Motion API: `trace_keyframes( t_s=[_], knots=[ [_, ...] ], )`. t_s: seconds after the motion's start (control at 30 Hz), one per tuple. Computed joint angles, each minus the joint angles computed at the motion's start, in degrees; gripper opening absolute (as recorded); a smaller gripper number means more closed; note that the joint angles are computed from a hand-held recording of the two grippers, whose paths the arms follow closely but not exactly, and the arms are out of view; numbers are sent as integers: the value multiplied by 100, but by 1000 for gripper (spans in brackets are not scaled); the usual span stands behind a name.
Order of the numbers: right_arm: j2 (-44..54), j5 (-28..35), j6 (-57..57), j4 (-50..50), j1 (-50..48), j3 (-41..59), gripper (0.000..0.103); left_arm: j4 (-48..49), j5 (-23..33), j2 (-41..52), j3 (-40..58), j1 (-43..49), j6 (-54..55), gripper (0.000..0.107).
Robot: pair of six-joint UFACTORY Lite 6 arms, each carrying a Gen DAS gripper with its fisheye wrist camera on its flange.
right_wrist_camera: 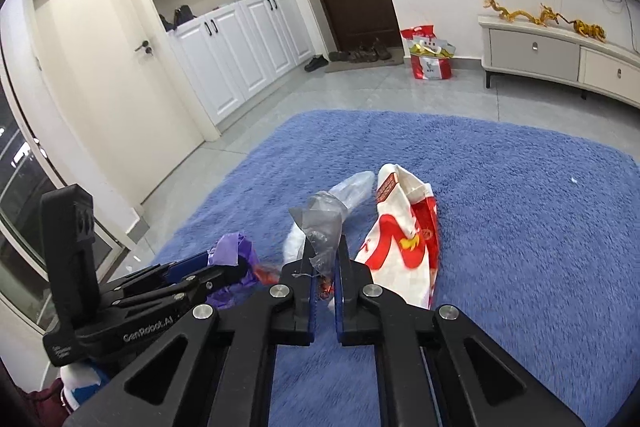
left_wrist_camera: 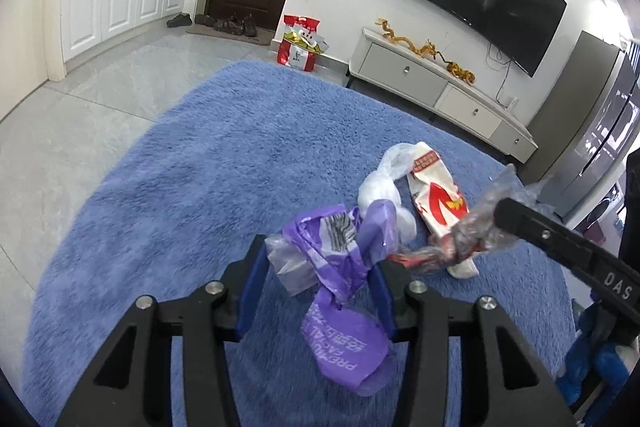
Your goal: Collect trash
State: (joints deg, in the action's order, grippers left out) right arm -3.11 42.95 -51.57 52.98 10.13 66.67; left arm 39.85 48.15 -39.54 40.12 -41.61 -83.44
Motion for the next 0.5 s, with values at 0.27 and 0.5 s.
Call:
trace_keyframes(
  t_s=[0.27,0.5],
  knots=[
    [-1557,1140,-403,301,-1130,-1008,7,730,2362,-121,441,-2899,-1661,45],
    [-2440,2776,-980,436,-3074,-1270,5,899,3319,871,1198,-4643,-2574,45]
  ],
)
